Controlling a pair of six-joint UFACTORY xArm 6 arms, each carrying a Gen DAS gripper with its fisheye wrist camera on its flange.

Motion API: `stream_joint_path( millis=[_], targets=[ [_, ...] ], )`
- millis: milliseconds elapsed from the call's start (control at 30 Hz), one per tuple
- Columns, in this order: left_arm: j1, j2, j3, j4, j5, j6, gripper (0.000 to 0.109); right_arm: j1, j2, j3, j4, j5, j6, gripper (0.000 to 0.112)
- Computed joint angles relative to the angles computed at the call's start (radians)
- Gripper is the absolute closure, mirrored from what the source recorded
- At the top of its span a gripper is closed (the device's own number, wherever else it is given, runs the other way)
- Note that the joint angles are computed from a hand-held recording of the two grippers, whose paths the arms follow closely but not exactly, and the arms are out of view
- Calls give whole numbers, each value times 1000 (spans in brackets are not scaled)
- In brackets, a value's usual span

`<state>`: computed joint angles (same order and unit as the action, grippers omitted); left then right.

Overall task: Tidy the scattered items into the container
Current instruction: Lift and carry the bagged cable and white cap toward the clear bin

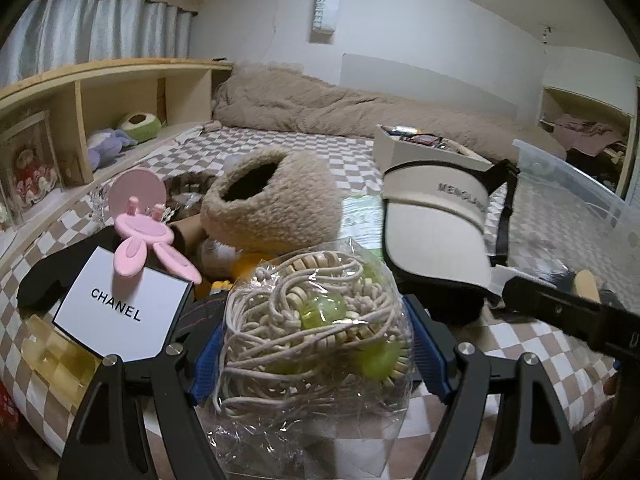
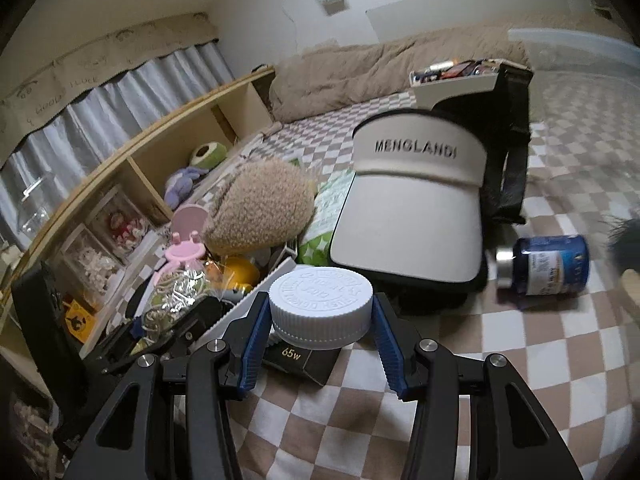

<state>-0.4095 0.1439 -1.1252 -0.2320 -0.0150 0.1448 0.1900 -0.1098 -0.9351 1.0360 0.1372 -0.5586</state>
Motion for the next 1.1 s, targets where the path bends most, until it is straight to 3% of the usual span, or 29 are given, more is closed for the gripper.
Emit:
stream_joint_path(
  millis=[100, 300, 733, 1100],
  targets=[
    [-11, -17, 9, 3, -7, 5, 28, -4, -29, 13, 33, -8, -27, 62],
    [-47, -49, 10, -112, -18, 115, 28, -12, -95, 46, 40, -31, -45, 62],
    [-174, -44, -138, -488, 6, 468, 28, -107, -255, 125, -228, -79, 124, 62],
    [-245, 29, -328, -585, 117, 534, 28, -226, -312, 104, -334, -23, 172, 62]
  ],
)
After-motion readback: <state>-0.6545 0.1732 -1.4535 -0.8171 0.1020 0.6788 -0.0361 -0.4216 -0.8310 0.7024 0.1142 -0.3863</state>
